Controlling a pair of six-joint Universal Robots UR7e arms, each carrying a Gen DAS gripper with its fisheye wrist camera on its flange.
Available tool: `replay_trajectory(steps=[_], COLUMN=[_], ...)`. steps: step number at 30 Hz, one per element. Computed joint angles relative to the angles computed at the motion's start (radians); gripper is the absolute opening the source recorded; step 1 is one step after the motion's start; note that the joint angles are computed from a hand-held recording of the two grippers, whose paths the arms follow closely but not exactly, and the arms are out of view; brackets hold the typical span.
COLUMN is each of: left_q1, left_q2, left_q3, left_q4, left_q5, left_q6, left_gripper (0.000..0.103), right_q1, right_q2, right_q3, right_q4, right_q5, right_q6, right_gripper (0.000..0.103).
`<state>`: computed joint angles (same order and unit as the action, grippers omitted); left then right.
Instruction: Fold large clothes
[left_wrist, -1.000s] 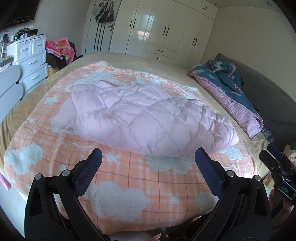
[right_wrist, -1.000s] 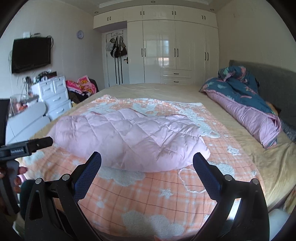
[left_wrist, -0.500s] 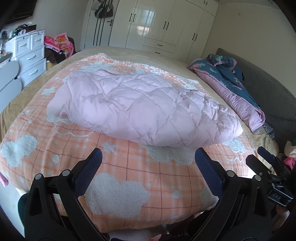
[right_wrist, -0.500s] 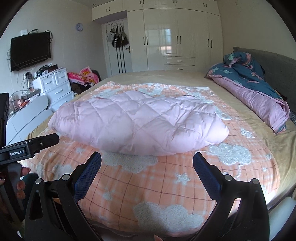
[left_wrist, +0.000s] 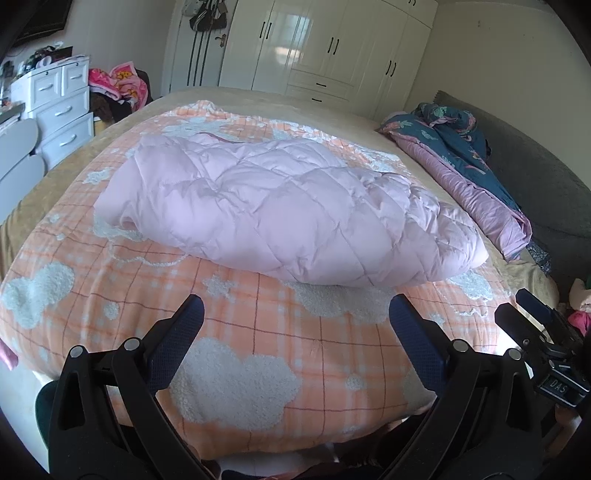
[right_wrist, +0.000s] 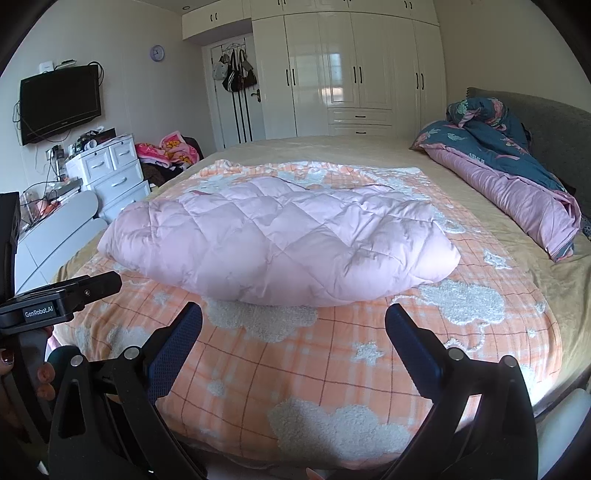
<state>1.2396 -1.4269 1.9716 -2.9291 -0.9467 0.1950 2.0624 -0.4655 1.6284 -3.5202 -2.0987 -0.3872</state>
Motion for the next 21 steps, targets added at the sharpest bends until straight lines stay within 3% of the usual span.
replay_trajectory(steps=[21], left_q1=[-0.006], left_q2=[-0.004], left_q3=[-0.003], left_q4=[-0.005], left_q5=[0.018], left_q6=[0.003], left_gripper=[0.094], right_q1=[0.004], right_q2=[-0.001], right_q3=[-0.003], right_q4=[-0.003], right_q5=[0.0], right_q6=[-0.002], right_gripper=[0.099])
